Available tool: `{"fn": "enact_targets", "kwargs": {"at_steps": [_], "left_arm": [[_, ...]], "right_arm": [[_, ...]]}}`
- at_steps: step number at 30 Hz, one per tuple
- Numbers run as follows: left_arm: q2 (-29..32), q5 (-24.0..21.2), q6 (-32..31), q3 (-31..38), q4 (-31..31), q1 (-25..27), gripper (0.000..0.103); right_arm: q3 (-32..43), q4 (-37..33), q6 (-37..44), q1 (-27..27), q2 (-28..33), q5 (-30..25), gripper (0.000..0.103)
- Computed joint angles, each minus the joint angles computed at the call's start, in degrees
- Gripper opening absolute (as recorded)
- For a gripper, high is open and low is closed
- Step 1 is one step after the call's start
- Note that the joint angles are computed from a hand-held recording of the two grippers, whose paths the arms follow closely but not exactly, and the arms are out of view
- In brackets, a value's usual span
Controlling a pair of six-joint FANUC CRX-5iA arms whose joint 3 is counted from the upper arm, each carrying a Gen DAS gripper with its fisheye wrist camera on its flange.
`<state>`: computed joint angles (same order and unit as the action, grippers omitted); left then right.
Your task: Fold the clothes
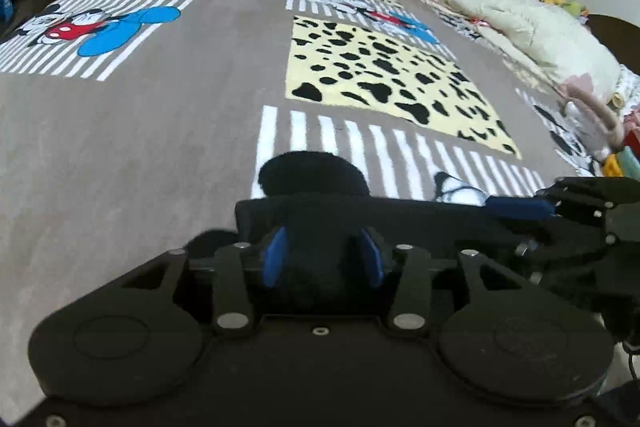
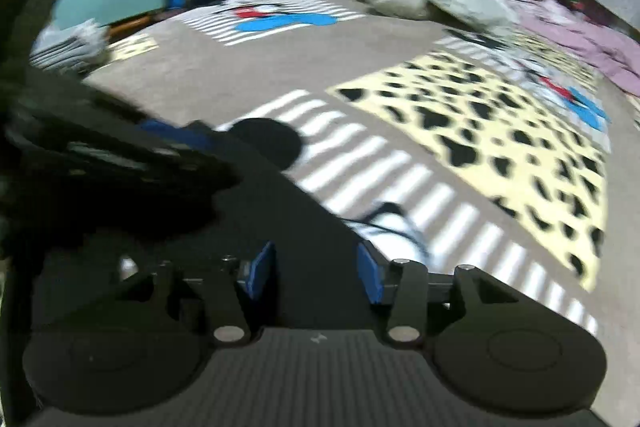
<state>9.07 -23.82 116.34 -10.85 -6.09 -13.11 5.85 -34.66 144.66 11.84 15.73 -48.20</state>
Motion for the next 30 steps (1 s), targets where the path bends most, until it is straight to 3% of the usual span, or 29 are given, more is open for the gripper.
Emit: {"fn": "enact_targets", "kwargs": {"at_steps": [4,10,12,14,16,19,21,27,30], "left_arm": [[-2.4,-8.7,9.7,3.3,-14.7,-4.6,0.047],[-8.3,-8.7,10.1,-2.9,-20.4,-8.0,0.047],[-8.5,-11.3,11.4,-3.3,-23.5,-10.0,0.048],[-8.3,-15.0,19.9,-2.6,-31.0,-13.7,0.049],[-11.7,-12.6,23.9,-5.0,-35.2,-16.0,0.047],[-15.2,-14.6,32.8,-6.9,-44.5,-21.8,0.047],[-16.5,-16.5,34.5,-8.4,-47.7,-24.5,0.047],[-12.9,-30.7,31.7,-7.3,-56.5,-34.3,0.048],[-13.0,-30.7,34.4,-7.6,-57.2,-34.4,0.048]], "right_arm": [[-4.8,-3.6,2.6,-2.9,-4.7,4.0,0.045],[-15.7,-9.6,14.8,-10.7,-16.0,1.3,0.044],[-19.8,-10.3,18.5,-13.7,-20.5,-0.8,0.044],[-23.6,-10.5,22.4,-16.8,-24.4,-2.8,0.045],[-27.9,-9.5,27.3,-19.1,-28.2,-3.6,0.045],[-32.4,-9.3,34.0,-22.4,-32.8,-4.1,0.044],[-33.6,-11.0,39.0,-26.0,-34.9,-6.4,0.045],[-36.7,-7.8,46.2,-27.2,-39.5,-7.1,0.045],[-41.3,-0.1,43.8,-22.5,-43.0,-1.7,0.047]]}}
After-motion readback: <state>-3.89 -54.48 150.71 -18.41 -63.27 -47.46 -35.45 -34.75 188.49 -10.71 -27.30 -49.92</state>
